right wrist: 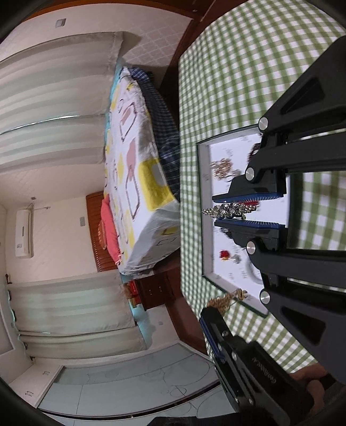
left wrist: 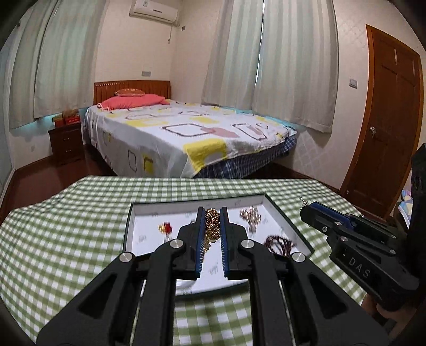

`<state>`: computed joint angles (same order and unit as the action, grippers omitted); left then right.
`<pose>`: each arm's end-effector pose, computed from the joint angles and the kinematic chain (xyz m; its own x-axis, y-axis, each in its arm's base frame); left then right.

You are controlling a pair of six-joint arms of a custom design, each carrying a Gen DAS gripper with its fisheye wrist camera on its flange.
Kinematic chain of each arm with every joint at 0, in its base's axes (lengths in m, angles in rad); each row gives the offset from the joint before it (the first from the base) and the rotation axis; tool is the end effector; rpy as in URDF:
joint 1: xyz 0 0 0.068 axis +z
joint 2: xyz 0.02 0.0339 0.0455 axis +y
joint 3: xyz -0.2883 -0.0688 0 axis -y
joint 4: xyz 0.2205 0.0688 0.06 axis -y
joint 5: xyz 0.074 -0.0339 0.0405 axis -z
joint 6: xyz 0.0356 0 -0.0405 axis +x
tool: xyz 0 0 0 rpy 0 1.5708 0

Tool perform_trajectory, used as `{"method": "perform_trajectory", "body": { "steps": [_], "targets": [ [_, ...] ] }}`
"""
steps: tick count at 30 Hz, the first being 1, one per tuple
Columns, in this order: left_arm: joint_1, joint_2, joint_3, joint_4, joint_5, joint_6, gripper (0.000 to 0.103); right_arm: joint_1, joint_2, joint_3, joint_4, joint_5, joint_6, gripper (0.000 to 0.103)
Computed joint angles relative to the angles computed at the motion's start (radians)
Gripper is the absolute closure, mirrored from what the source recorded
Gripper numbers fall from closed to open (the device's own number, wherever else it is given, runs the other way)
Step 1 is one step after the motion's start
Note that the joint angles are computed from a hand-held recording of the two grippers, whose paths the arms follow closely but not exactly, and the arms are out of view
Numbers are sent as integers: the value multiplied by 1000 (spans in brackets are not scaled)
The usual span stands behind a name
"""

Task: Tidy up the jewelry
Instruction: 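Carry the gold chain with the left tool while the right tool carries the bar brooch over the tray, then open the left tool to release the gold chain while the right tool releases the bar brooch in the tray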

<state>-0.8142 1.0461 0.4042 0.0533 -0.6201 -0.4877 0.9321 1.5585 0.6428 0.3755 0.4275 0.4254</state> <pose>0.1343 -0.1121 0.2219 -0.4585 -0.0698 -0.8859 0.0511 0.9932 -0.1047 0.1845 0.2237 0.2088 -0.4933 -0.0344 -0.8692 -0.3459 0.9246 0.1597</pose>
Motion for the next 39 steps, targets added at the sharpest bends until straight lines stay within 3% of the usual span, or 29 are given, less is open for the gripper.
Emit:
{"method": "perform_trajectory", "body": {
  "steps": [8, 22, 33, 39],
  "targets": [
    [82, 127, -5, 179, 80, 70, 92, -36, 85, 55, 52, -28, -40, 90],
    [193, 476, -106, 510, 205, 47, 92, -99, 315, 88, 104, -106, -16, 90],
    [243, 630, -72, 569, 280, 53, 92, -114, 403, 148, 41, -156, -6, 90],
    [262, 650, -42, 538, 306, 49, 92, -124, 425, 171, 8, -180, 2, 90]
  ]
}}
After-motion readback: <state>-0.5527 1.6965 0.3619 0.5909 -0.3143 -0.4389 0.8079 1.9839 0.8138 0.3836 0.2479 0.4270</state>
